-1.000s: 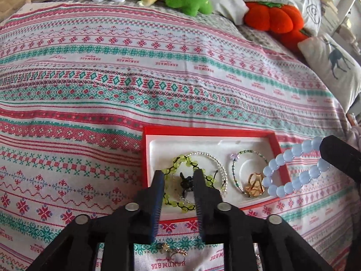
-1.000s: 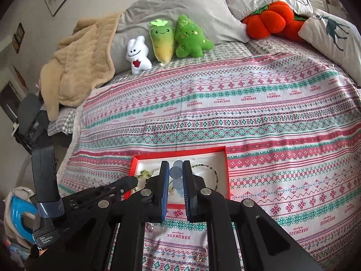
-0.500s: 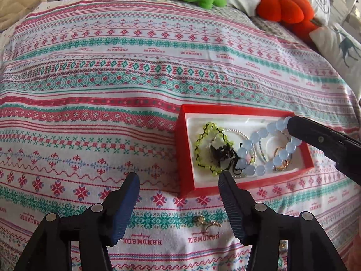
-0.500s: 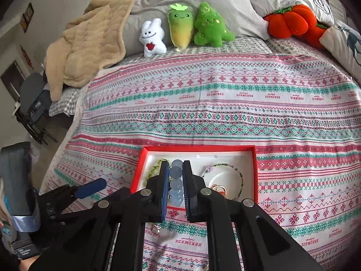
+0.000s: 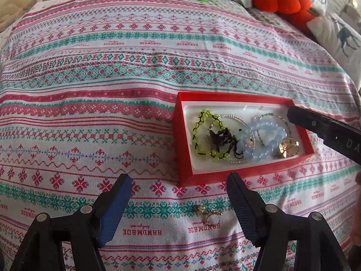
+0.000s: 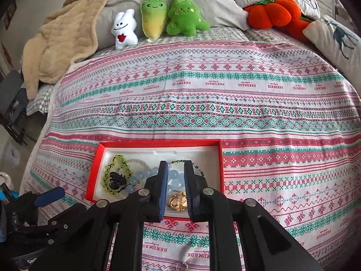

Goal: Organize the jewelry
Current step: 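Withdraw both tools from the box toward the gold earrings on the cover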

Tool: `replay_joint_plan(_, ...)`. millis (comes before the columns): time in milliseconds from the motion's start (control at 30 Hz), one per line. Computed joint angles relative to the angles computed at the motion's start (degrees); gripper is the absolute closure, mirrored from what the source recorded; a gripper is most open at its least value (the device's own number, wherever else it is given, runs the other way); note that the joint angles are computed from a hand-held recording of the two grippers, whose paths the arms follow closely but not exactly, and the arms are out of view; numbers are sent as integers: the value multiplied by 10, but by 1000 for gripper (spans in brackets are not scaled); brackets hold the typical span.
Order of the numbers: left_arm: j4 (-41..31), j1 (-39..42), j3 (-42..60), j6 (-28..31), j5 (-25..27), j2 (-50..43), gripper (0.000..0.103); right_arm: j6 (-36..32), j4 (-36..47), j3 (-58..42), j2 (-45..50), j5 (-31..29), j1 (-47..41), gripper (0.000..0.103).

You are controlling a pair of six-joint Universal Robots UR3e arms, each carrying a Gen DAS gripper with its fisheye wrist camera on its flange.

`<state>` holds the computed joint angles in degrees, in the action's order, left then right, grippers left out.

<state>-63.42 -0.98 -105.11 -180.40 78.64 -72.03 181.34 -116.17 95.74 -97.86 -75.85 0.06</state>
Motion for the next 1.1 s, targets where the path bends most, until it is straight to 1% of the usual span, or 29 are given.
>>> replay_joint_plan(33,-5,-2,3,-3,3,0,27,-4,7,1,-8,6,-4,68)
replay_joint_plan(67,-10,-3,5,-5,4,1,25,-9,14,1,-15,11,-8,57)
replay_joint_plan(100,-15,-2,6,-4,2,4,23,-14,20,2,-23,14,-10,52)
replay_joint_plan(200,-27,-5,6,-3,7,13,19,-31,48,-5,-43,10,-10,50)
replay_joint_plan(367,-47,-11,0,4,19,31,16,-60,91,1,-80,-5,-9,44)
replay_joint_plan(500,-63,-8,-9,8,18,53,14,-71,137,7,-107,-16,-12,42)
replay_joint_plan(600,-73,-6,-19,13,15,70,13,-83,184,10,-125,-10,-24,41)
replay_joint_plan(700,-81,-8,-26,18,17,80,12,-89,219,11,-134,-28,-24,39)
replay_joint_plan(800,-85,-10,-37,21,17,91,12,-104,246,24,-151,-30,-38,38)
replay_joint_plan(967,-93,-10,-57,32,14,109,11,-128,262,47,-178,-47,-48,37)
replay_joint_plan(1100,-77,-16,-80,35,13,125,11,-156,267,67,-202,-55,-55,34)
